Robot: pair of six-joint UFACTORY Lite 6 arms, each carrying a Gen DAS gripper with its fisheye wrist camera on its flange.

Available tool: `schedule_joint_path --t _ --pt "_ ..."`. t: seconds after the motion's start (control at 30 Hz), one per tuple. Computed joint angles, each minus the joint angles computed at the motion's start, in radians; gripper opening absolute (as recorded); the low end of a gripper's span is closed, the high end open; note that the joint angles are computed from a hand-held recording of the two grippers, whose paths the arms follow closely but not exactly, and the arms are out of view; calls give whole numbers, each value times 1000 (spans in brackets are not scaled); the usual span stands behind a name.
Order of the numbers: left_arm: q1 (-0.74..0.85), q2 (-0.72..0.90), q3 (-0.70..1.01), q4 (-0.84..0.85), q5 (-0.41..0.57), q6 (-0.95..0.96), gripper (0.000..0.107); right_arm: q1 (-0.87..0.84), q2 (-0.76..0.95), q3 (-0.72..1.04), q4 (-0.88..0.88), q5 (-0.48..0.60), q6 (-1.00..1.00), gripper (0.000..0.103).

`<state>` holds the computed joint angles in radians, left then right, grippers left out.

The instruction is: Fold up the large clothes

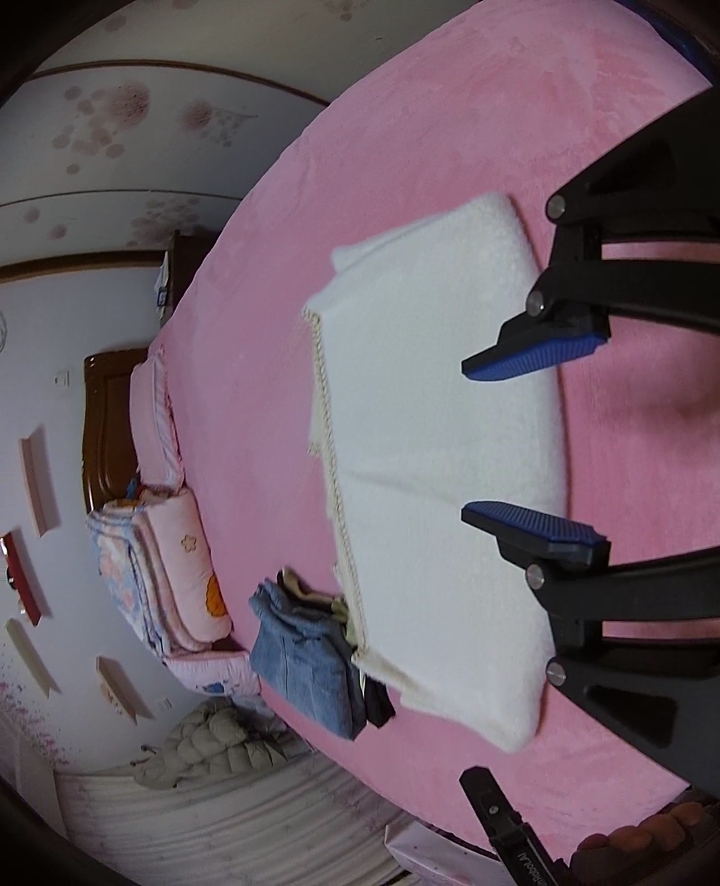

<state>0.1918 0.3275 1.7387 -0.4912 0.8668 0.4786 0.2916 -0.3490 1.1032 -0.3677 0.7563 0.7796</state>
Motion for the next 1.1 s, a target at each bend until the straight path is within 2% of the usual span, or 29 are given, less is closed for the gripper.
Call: schedule_joint_path --t 0.2,0.3,0.47,0.73,0.9,1.0,1.1 --pt "35 -23 -113 -75 -29 80 90 144 24 -3 -98 12 139 46" --pt "55 25 -140 -109 -39 105 90 190 59 -22 -141 2 197 46" --pt "102 150 -141 -200 -38 156 90 198 143 -37 -94 -68 194 46" --pt "206 444 5 -425 56 202 90 191 273 -8 -91 -149 198 46" --pt "222 531 68 -553 40 282 90 188 337 16 -102 -181 204 46" --pt "210 614 188 -571 14 275 90 187 365 26 -107 -197 205 46" --pt "201 738 385 -541 28 177 90 184 387 39 -119 -207 212 46"
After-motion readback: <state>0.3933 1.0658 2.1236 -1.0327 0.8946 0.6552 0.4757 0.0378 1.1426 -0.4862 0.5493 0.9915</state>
